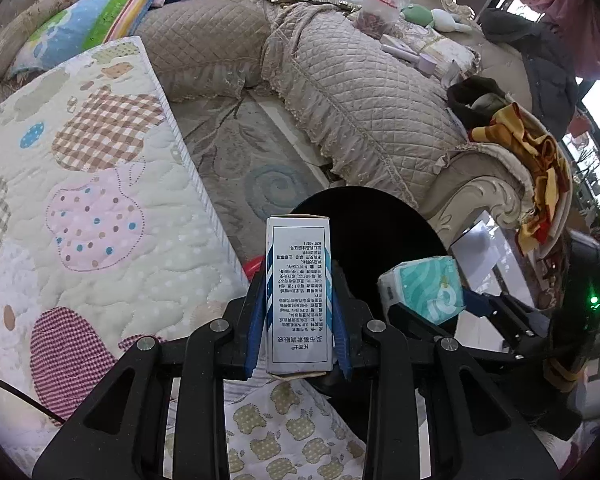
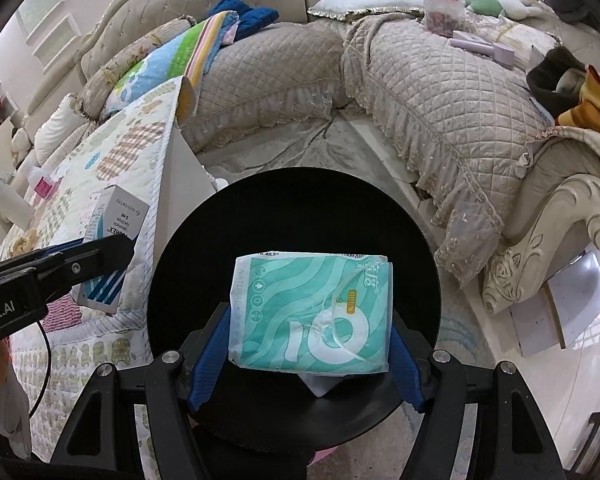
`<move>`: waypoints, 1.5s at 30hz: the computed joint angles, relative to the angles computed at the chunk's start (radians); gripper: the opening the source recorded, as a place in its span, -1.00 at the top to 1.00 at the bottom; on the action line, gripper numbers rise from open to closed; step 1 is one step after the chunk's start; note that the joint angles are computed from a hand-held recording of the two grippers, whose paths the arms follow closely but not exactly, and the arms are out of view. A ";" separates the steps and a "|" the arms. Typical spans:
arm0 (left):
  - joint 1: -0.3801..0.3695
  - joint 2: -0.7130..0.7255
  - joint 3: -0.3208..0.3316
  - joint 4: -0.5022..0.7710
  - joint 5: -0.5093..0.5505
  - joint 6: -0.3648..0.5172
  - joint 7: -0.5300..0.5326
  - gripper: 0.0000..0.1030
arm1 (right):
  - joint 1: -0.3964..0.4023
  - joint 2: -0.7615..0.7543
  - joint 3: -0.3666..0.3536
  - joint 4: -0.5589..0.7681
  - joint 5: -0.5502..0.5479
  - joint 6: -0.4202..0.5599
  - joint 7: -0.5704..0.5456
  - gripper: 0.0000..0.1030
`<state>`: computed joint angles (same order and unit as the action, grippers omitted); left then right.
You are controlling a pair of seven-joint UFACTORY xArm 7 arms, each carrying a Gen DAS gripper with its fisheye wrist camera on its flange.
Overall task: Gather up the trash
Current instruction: 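Open both tools to drop the box and tissue packet into the bin, then move both open tools back over the items on the bed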
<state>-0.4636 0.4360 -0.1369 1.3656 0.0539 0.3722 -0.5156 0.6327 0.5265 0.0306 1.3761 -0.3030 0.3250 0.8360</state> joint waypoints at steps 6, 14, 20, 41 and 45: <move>0.047 -0.003 -0.052 -0.015 -0.084 -0.029 0.072 0.31 | -0.009 0.005 0.008 0.001 0.017 0.009 -0.001 -0.40; 0.062 -0.052 -0.052 -0.077 -0.137 -0.052 0.096 0.16 | -0.002 0.007 0.008 0.012 0.019 0.020 0.005 -0.47; 0.030 -0.117 0.010 -0.149 -0.062 -0.046 0.011 0.16 | 0.011 0.016 0.011 0.036 0.016 0.020 0.009 -0.47; 0.178 -0.505 0.024 -0.579 0.236 -0.029 -0.345 0.16 | 0.114 0.215 0.072 0.409 0.064 0.121 -0.140 -0.47; 0.238 -0.618 0.005 -0.678 0.241 -0.018 -0.360 0.16 | 0.149 0.302 0.087 0.561 0.092 0.189 -0.207 -0.47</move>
<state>-0.2259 -0.1815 -0.1322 0.6871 0.2948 0.3537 -0.8755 0.7820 0.8283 0.1179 1.9370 -0.2108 0.5137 0.6288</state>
